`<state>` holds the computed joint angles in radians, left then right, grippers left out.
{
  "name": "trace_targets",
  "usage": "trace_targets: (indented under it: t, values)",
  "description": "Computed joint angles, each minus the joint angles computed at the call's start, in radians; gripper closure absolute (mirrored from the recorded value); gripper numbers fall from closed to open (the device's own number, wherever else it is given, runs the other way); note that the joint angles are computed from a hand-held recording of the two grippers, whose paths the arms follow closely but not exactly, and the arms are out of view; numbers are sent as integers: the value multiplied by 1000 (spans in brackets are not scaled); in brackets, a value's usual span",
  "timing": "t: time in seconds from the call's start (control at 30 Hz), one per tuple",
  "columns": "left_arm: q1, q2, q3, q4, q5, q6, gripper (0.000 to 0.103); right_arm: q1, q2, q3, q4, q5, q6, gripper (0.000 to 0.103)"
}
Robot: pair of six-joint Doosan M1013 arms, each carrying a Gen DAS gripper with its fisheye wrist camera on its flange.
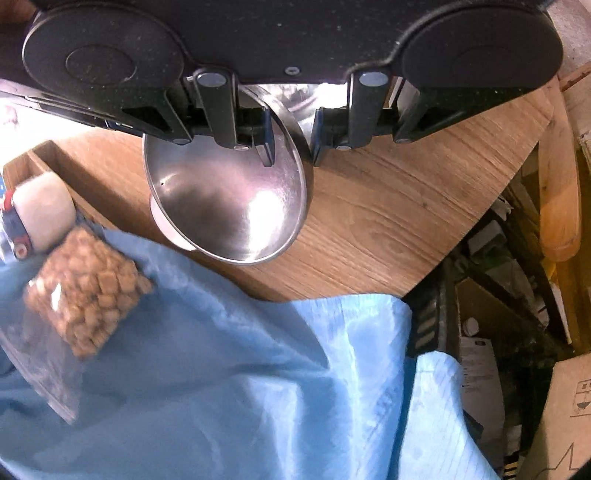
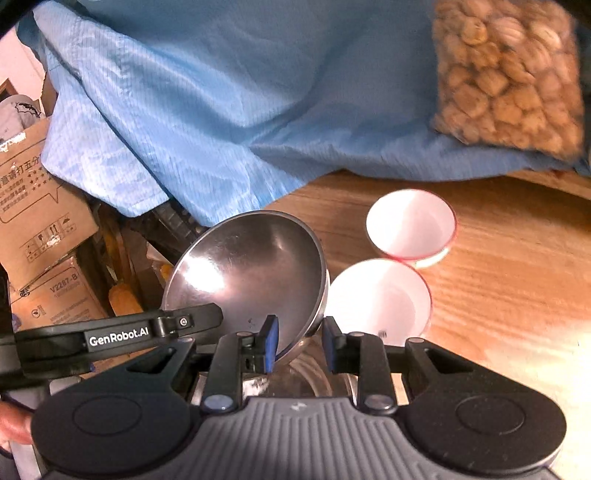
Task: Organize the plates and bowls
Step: 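Lift the steel bowl off the table with both tools, then carry the steel bowl beside the plate stack and lower it with both tools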
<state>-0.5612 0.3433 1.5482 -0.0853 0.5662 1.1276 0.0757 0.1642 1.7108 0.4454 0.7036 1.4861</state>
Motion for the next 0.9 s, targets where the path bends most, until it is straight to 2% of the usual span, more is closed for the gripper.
trace_targets:
  t: [0.13, 0.27, 0.5, 0.7, 0.9]
  values:
    - [4, -11, 12, -47, -2, 57, 80, -4, -23, 23, 8, -6, 13, 75]
    - [-6, -17, 13, -41, -1, 70, 80, -16, -40, 41, 31, -17, -7, 75]
    - [-55, -22, 16, 11, -15, 20, 80, -71, -84, 87, 98, -5, -78, 75]
    - [-115, -40, 45, 89, -36, -123, 80, -145, -122, 122, 150, 63, -197, 75]
    - [-175, -47, 69, 154, -41, -240, 80, -228, -142, 131, 175, 168, -351, 75]
